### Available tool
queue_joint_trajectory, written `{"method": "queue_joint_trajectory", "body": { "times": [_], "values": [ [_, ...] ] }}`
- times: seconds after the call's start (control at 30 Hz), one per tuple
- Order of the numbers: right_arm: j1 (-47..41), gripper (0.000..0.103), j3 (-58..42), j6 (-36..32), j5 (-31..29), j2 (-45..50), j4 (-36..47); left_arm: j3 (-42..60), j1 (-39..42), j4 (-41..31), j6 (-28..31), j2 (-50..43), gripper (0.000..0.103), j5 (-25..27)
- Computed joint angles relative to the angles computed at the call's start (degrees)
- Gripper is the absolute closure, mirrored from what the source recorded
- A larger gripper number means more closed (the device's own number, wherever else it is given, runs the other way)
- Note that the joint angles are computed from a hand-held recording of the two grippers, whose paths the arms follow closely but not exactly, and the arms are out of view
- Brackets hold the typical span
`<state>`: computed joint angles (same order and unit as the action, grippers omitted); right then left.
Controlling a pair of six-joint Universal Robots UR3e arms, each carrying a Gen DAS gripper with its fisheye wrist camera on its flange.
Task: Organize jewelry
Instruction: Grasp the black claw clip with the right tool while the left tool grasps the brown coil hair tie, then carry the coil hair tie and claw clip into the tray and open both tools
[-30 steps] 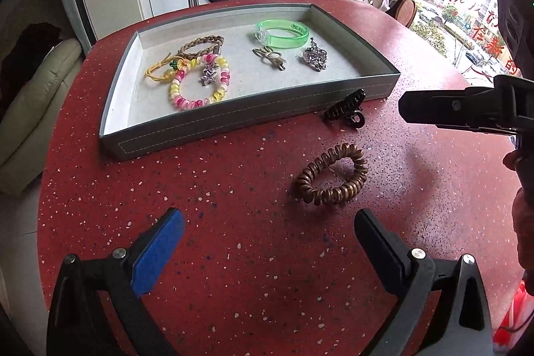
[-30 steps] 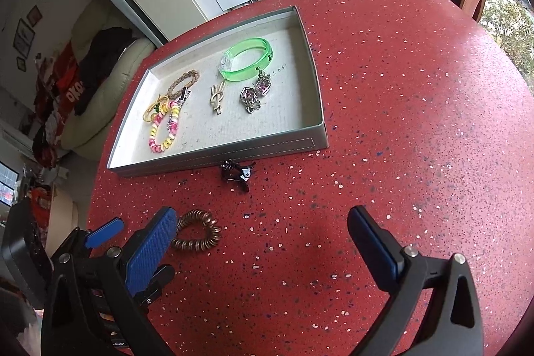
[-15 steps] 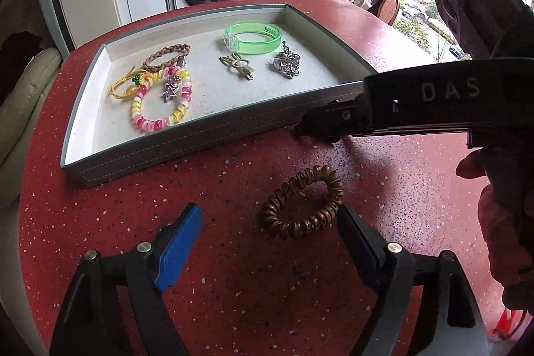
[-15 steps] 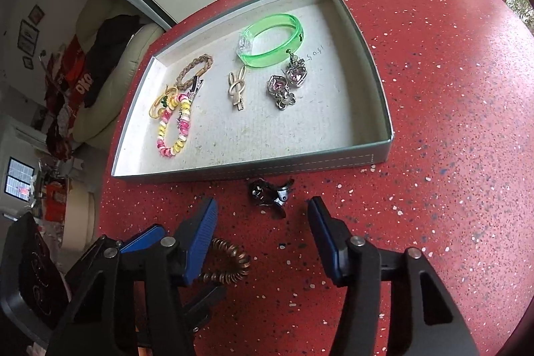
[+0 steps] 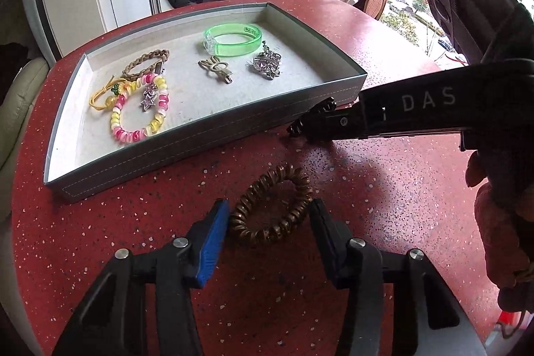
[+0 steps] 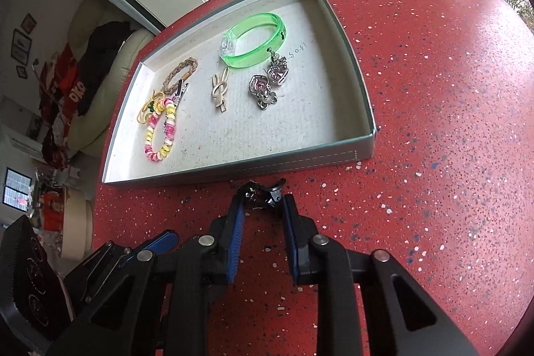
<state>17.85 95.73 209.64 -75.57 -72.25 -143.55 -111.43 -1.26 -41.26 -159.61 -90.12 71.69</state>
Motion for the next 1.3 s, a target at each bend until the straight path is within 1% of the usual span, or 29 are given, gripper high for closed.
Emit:
{"method": "queue_joint_trajectory", "body": {
  "times": [0.1,0.2,0.23,0.27,0.57,0.77,0.97,1.1,1.3],
  "values": [
    [-0.1,0.078,0.9,-0.3,0.0,-0.9,-0.2,0.1,0.2,-0.2,0.2,0.0,0.043,-0.4],
    [0.0,0.078,1.9,-0.2,-0.1,-1.8,-0.7,-0.3,0.1,0.0,1.0,0.4,0.055,-0.2],
    [0.0,0.078,2.2,-0.2,-0.1,-2.0,-0.9,-0.4,0.2,-0.1,1.3,0.5,0.057,-0.3],
    [0.0,0.078,2.5,-0.1,0.0,-2.3,-1.0,-0.6,0.4,-0.2,1.5,0.6,0.062,-0.7],
    [0.7,0.078,6.1,0.2,-0.8,-5.5,-2.6,-3.6,2.9,-0.2,1.9,4.5,0.062,-3.2],
    [2.1,0.078,8.3,-0.3,-2.5,-8.3,-2.8,-5.6,6.6,-2.8,2.6,9.8,0.062,-5.8],
    [4.0,0.078,8.8,-0.8,-5.6,-10.7,-2.4,-6.4,12.0,-5.7,4.0,14.4,0.062,-8.5],
    [5.3,0.078,7.3,-1.3,-8.3,-11.5,-1.0,-6.2,16.1,-7.1,5.0,16.5,0.062,-10.8],
    [7.3,0.078,1.0,-2.9,-12.2,-10.1,2.5,-2.6,17.7,-3.9,3.1,13.2,0.062,-11.2]
  ]
}}
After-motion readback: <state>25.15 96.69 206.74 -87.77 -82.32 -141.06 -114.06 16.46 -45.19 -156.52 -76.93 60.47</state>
